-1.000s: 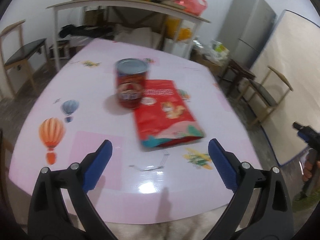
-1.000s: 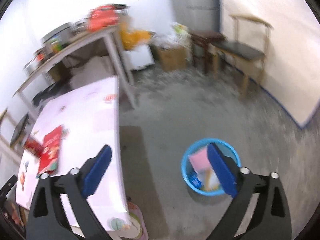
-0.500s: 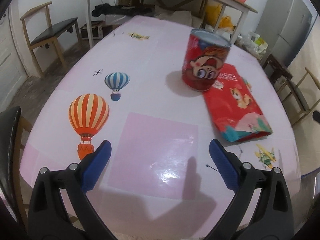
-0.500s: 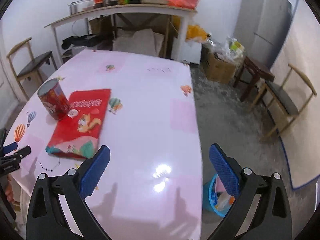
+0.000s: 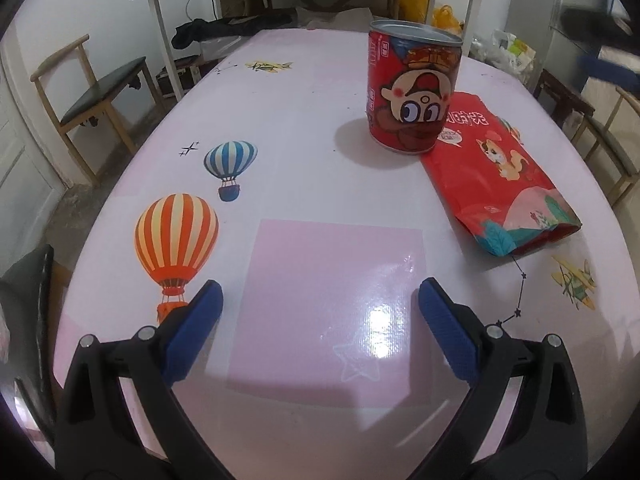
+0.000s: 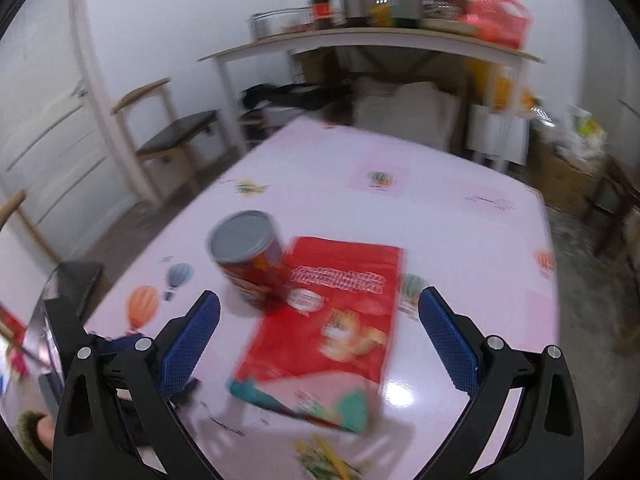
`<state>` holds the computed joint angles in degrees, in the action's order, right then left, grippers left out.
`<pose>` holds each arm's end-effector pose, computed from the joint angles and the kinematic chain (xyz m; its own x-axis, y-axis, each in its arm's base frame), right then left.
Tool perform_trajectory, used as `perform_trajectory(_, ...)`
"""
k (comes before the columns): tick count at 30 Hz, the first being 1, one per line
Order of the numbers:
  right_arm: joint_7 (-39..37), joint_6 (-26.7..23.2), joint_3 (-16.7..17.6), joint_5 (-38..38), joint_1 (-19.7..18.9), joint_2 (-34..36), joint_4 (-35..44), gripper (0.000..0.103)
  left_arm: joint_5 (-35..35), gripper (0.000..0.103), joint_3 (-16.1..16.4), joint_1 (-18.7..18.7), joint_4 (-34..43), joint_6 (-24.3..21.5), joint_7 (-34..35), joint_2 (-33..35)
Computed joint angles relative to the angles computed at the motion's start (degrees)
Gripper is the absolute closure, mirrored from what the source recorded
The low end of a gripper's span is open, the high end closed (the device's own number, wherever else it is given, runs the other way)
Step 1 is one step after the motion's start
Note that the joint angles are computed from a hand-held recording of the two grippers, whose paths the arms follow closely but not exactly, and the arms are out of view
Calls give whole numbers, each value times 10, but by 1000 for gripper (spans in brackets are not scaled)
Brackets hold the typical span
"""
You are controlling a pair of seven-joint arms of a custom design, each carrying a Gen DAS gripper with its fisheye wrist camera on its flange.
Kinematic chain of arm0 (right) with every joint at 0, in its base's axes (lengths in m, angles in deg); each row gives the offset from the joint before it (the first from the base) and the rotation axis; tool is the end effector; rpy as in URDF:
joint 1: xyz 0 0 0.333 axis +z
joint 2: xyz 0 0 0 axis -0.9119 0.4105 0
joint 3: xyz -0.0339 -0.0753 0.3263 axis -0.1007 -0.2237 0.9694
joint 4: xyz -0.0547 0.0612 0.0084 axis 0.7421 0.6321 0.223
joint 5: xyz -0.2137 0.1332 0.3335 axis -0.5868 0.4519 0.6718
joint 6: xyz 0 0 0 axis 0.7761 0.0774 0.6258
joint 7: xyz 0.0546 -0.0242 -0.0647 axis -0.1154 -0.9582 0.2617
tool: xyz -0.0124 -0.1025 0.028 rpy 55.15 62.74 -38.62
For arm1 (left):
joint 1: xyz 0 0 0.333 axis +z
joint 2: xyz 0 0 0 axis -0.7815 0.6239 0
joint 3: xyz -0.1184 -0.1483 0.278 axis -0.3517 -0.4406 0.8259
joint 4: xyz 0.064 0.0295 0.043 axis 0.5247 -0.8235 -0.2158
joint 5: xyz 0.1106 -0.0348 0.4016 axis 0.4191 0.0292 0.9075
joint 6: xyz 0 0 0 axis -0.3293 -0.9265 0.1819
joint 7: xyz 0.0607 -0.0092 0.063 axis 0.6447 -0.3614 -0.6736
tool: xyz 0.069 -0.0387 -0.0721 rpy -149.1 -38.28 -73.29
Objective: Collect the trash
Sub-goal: 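Grasp the red cartoon can by its lid with the right tool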
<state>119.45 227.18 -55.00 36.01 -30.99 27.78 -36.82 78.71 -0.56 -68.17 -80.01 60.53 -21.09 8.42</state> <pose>0.5138 0.4957 0.6197 0.6019 -0.7895 -0.1199 -0.6131 -0.3607 -0.7029 0.3567 -0.3097 0.5426 0.2208 -0.9753 0.0031 -0.8027 -0.1835 -0.5675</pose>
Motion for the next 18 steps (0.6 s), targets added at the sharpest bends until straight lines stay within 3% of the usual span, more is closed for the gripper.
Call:
perform_trajectory(4, -50, -38, 9, -3, 16, 69, 95, 7, 3, 8, -2, 1, -1, -1, -5, -3)
perform_trajectory(11, -59, -139, -32, -67, 77, 181, 264, 7, -3, 8, 4, -2, -1, -1, 7, -2)
perform_trajectory(18, -58, -181, -51, -78, 95, 209, 312, 7, -8, 8, 5, -3, -8, 3, 19, -10)
